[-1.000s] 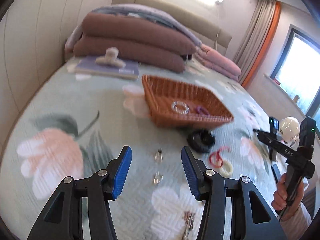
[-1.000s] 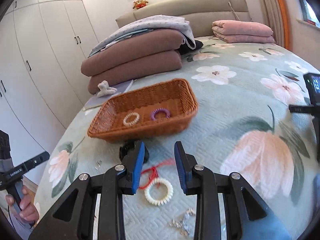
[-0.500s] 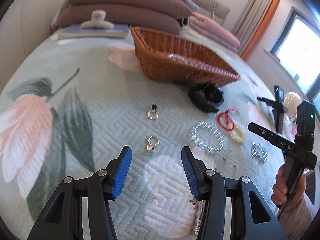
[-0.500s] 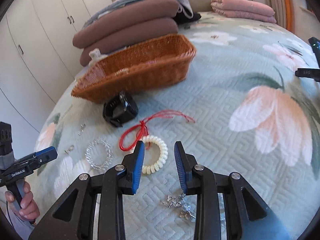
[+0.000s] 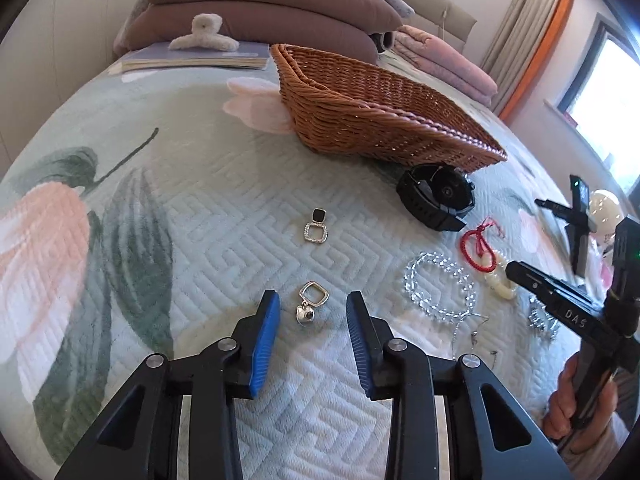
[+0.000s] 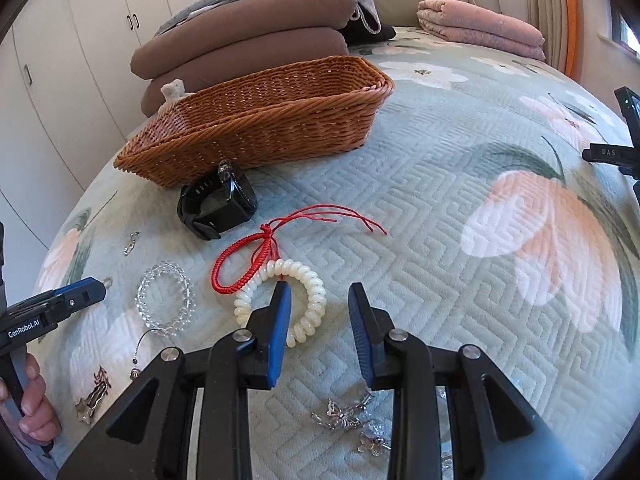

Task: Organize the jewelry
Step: 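Grasp the square silver earring with the left tool while the right tool grasps the white coil hair tie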

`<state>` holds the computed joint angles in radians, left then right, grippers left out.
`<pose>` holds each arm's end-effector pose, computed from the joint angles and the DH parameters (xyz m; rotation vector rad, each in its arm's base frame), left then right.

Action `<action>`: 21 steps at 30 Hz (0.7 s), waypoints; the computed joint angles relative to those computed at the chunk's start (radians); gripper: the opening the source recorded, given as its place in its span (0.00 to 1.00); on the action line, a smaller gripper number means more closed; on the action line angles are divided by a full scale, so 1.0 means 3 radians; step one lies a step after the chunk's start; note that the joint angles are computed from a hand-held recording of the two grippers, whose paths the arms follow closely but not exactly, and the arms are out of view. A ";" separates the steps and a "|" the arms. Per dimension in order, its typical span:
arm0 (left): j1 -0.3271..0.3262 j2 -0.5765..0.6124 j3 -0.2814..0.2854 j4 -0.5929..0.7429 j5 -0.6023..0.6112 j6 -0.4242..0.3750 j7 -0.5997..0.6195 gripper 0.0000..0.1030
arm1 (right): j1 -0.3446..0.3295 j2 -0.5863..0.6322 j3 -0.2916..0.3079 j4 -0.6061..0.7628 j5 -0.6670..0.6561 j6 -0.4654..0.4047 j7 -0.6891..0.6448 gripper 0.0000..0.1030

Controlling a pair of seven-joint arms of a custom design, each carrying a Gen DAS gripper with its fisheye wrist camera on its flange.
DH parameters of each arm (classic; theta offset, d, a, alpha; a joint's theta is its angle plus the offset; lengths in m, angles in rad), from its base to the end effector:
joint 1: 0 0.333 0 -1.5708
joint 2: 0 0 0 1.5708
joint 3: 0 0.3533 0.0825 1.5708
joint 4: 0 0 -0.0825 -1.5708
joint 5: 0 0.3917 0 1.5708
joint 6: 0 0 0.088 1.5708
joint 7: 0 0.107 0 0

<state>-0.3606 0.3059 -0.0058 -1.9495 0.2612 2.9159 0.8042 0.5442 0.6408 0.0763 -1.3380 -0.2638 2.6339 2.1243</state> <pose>0.6241 -0.2562 0.4292 -2.0875 1.7663 -0.8662 0.6607 0.4583 0.4565 -1.9589 1.5637 -0.3726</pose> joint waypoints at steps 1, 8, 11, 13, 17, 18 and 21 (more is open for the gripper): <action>-0.0079 0.0008 0.0077 0.0026 0.0110 -0.0046 -0.0073 0.34 | -0.0001 0.0003 -0.0001 0.0000 0.0004 0.0003 0.0004 0.32; -0.0229 0.0043 0.0197 0.0163 0.0747 -0.0328 -0.0516 0.28 | 0.0024 0.0022 -0.0025 0.0021 -0.0046 0.0006 0.0004 0.27; -0.0194 0.0024 0.0158 0.0153 0.0880 -0.0352 -0.0638 0.24 | 0.0077 0.0033 -0.0082 0.0047 -0.0120 -0.0035 0.0040 0.19; -0.0188 0.0023 0.0141 0.0167 0.0976 -0.0395 -0.0709 0.21 | 0.0097 0.0048 -0.0092 0.0078 -0.0163 -0.0068 0.0036 0.14; -0.0178 0.0029 0.0100 0.0207 0.1152 -0.0486 -0.0802 0.16 | 0.0160 0.0059 -0.0141 0.0108 -0.0267 -0.0107 0.0097 0.12; -0.0170 0.0027 0.0087 0.0206 0.1187 -0.0492 -0.0823 0.14 | 0.0172 0.0051 -0.0155 0.0098 -0.0292 -0.0104 0.0124 0.12; -0.0137 0.0019 0.0050 0.0199 0.1251 -0.0491 -0.0864 0.10 | 0.0182 0.0046 -0.0160 0.0092 -0.0333 -0.0099 0.0169 0.12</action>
<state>-0.4018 0.3116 0.0092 -1.8898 0.6367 2.7686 0.5449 0.5989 0.6545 0.0283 -1.3103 -0.3638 2.6041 2.1751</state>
